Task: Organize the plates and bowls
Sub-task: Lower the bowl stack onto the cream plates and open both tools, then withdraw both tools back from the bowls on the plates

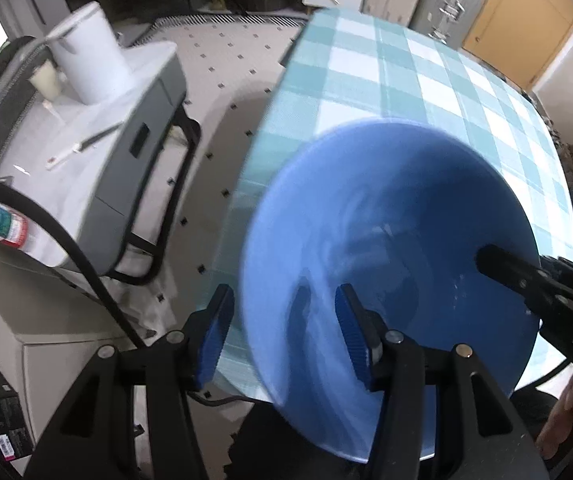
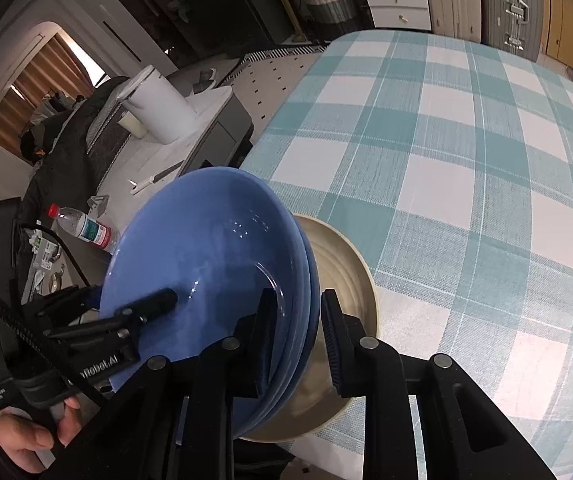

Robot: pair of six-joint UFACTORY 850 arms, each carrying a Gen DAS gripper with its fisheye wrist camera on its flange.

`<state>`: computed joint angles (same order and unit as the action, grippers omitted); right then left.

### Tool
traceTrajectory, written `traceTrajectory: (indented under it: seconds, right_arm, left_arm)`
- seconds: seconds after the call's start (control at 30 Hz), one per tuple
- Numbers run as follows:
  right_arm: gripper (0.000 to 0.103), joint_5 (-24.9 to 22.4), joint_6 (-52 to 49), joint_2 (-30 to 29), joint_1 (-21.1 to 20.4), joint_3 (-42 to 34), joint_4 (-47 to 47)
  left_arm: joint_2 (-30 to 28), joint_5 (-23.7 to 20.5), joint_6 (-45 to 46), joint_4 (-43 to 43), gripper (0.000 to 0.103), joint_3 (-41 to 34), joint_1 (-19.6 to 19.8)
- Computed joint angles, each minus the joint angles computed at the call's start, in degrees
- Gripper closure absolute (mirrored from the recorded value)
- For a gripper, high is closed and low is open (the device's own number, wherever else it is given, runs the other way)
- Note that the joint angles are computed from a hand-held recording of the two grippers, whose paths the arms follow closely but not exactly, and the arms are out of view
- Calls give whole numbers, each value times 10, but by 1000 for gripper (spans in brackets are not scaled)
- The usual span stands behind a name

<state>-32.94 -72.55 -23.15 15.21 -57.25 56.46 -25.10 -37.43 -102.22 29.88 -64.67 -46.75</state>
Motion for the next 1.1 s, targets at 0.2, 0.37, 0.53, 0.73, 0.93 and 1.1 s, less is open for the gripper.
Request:
traceTrajectory:
  seconds: [0.2, 0.37, 0.53, 0.73, 0.93, 1.1]
  right_arm:
    - [76, -20, -89, 22, -22, 16, 78]
    - [76, -91, -163, 37, -68, 32, 131]
    - [74, -154, -299, 64, -128, 72, 201]
    - [67, -219, -461, 95, -193, 127, 276]
    - [45, -260, -570, 118, -237, 170, 327]
    - [22, -296, -676, 142, -252, 215, 380]
  left_arm:
    - [29, -79, -121, 102, 50, 12, -35]
    - [43, -188, -238, 214, 42, 4, -95]
    - [7, -308, -296, 322, 8, -39, -162]
    - [-39, -330, -289, 387, 5, -96, -187]
    - [-90, -376, -268, 395, 3, -155, -193]
    - [-112, -420, -288, 399, 0, -164, -208]
